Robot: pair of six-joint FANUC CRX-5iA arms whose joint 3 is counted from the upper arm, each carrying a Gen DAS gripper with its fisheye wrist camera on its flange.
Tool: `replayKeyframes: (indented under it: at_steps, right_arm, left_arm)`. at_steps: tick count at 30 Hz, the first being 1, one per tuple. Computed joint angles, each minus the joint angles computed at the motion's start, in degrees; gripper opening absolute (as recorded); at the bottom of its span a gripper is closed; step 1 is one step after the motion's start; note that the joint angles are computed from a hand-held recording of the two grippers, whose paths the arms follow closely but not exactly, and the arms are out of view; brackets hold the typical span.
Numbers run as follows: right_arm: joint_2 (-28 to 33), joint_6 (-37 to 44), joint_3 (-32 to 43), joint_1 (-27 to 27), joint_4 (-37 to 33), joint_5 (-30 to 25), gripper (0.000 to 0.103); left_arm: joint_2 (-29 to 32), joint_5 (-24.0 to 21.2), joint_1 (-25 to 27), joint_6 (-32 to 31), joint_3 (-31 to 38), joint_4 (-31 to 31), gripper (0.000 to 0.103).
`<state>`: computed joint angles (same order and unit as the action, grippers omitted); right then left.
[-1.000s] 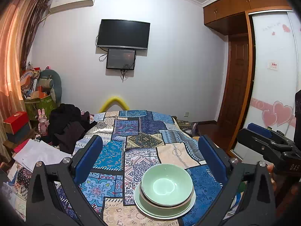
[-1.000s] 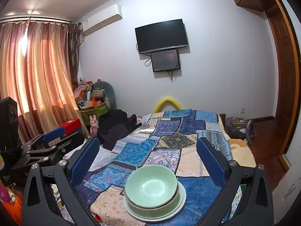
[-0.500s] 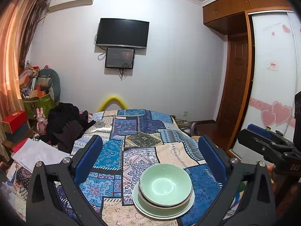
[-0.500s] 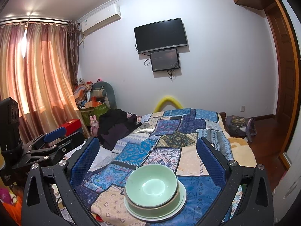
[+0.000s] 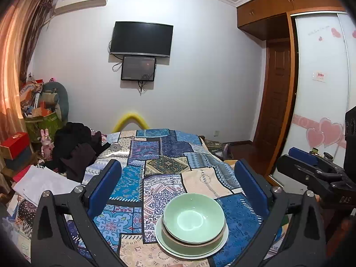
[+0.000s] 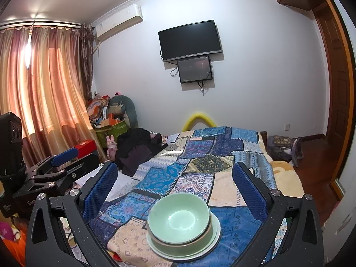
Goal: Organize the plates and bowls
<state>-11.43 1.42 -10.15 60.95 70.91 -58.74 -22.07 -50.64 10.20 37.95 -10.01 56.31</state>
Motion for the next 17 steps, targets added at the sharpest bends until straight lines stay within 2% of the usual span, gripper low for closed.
replayKeyframes:
  at_steps: [17]
  right_arm:
    - [0.6,0.8,0.7,0.1,-1.4,-0.3,0.103]
  left_arm:
    - [1.3,0.5,-0.2,2.0,0.9,-0.8,0.103]
